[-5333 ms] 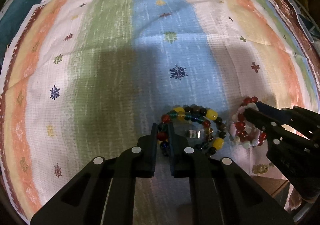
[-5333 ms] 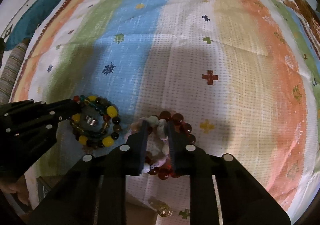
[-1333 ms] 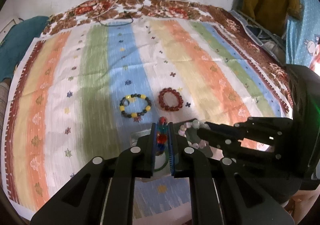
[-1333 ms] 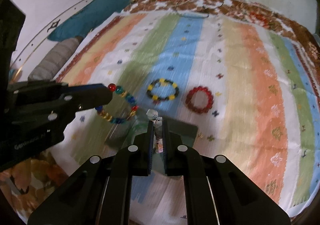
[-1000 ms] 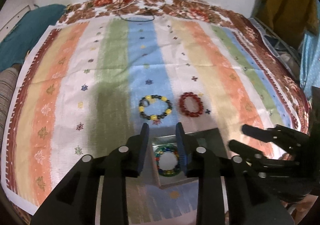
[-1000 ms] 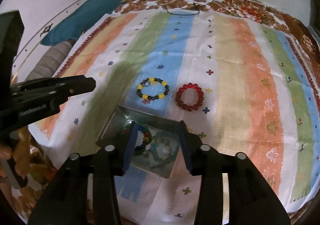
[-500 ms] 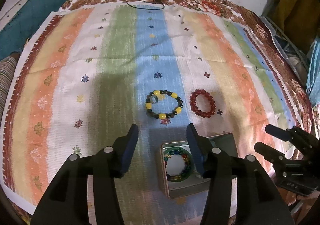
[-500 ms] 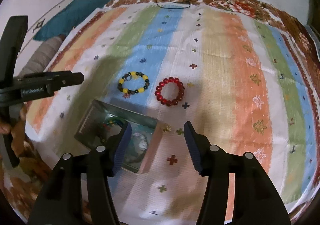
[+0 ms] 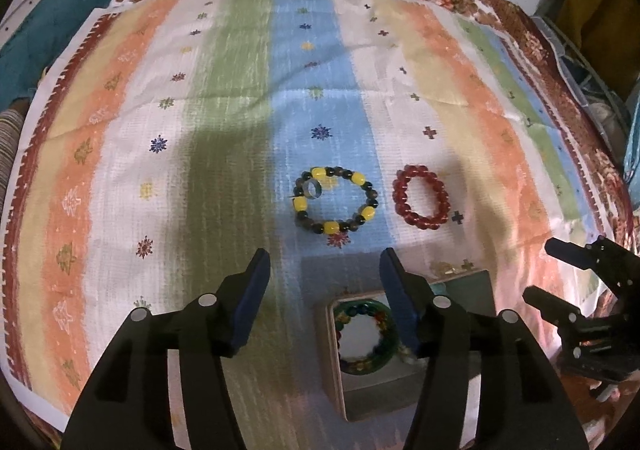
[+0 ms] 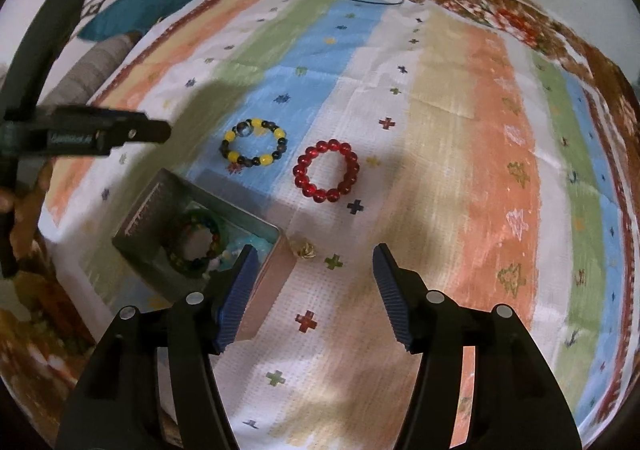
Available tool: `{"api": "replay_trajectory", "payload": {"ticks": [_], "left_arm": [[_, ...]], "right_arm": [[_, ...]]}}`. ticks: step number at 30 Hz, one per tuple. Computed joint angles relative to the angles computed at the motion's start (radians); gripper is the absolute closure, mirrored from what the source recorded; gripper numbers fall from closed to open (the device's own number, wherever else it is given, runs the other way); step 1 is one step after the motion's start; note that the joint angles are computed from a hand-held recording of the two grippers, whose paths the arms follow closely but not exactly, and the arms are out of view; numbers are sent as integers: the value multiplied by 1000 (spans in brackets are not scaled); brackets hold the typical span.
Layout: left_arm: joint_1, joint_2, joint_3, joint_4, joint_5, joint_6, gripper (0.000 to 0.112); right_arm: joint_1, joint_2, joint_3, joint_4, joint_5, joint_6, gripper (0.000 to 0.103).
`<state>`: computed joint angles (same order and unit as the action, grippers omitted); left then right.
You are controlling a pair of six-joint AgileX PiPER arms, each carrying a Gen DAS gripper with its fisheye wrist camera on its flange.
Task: Organize jewelry
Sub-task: 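Move the left tool to the yellow-black bracelet while the right approaches the gold charm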
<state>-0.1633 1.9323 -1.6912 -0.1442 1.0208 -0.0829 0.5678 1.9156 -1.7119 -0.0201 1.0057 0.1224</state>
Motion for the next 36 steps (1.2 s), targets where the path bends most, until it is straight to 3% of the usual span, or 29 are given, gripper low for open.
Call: {"api": "replay_trajectory", "payload": {"ticks": [5,19,28,36], "left_arm": [[4,63,-69,16,30,-12,55],[-9,232,-258,17,115,-1,54],[-20,320,-364,48,168,5,54],[-14,325,-370,48,173,22,54]], "right_arm": [[-14,10,35,-13,-21,-71,39],[-107,27,142,161,-134,-479,39],[-99,80,120,176,-139,-556,39],[-69,89,123,148,-159,-618,39]]}}
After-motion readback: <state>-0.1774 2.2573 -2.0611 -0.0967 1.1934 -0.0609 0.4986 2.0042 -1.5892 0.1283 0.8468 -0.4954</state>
